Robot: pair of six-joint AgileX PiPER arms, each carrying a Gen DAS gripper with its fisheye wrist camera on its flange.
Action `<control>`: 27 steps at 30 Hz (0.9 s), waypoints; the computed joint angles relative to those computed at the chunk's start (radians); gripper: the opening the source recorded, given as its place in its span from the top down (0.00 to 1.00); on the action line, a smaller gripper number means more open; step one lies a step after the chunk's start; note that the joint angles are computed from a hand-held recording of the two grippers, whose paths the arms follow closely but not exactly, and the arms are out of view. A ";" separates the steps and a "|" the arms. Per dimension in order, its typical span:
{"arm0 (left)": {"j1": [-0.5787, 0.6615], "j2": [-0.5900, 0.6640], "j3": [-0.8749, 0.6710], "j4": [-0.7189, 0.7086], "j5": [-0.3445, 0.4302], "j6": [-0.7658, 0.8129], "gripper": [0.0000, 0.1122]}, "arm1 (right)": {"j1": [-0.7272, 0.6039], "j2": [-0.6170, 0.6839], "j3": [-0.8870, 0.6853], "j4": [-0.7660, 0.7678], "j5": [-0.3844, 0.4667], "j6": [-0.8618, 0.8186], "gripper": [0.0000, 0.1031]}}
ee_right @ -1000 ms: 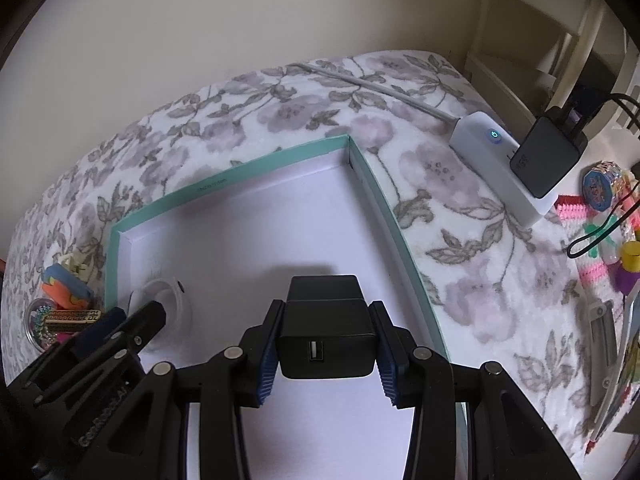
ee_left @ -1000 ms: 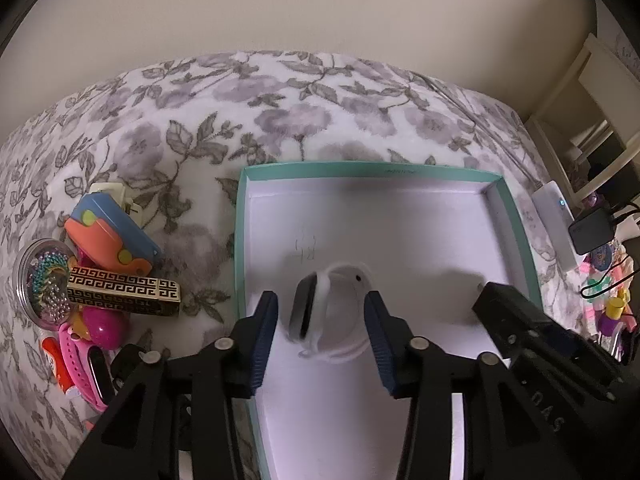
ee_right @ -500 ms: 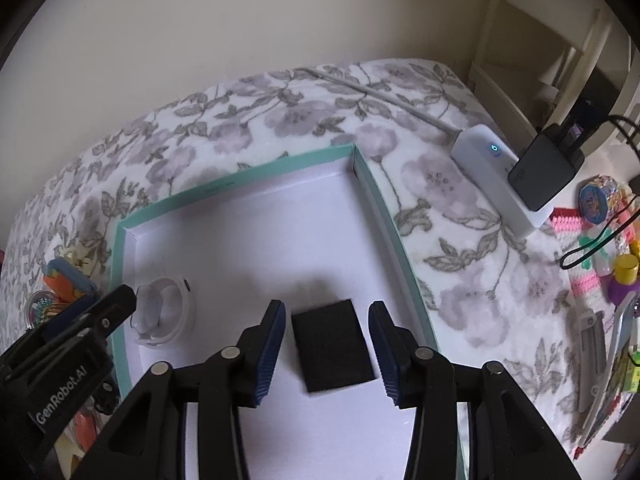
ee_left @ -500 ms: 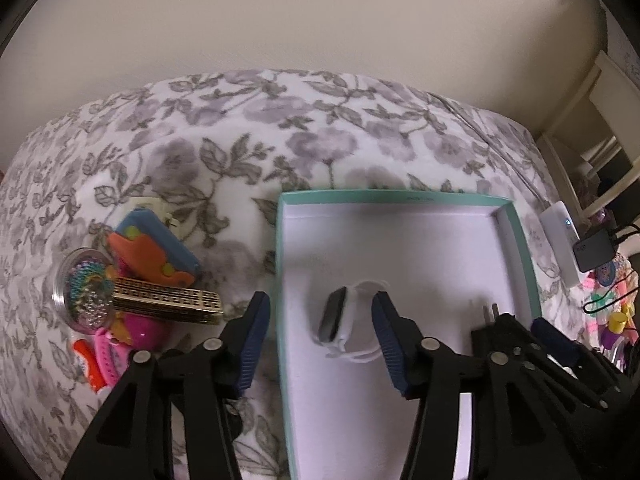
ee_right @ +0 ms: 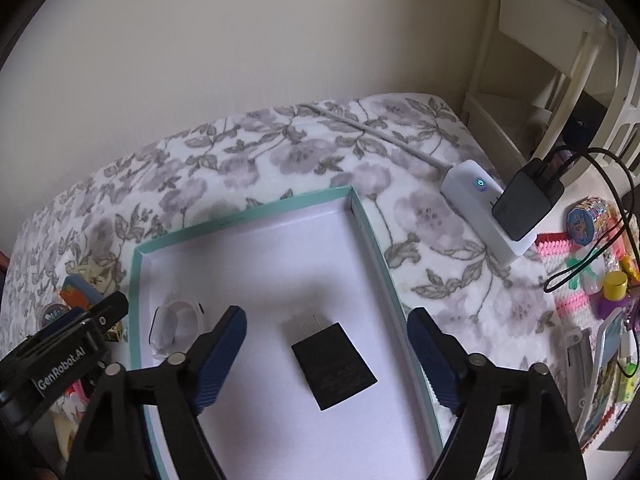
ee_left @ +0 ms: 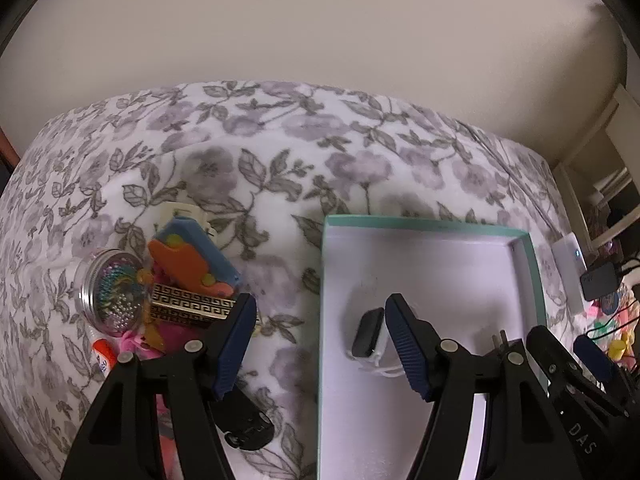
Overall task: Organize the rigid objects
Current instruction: 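Lower the black charger into the tray and open the right tool, then move both tools back over the remaining pile of items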
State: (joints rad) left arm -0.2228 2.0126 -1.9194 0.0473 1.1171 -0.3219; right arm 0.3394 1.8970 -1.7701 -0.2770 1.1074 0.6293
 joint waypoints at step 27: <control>0.102 -0.235 0.175 0.006 -0.090 -0.056 0.11 | 0.089 -0.172 0.025 -0.063 -0.065 0.138 0.00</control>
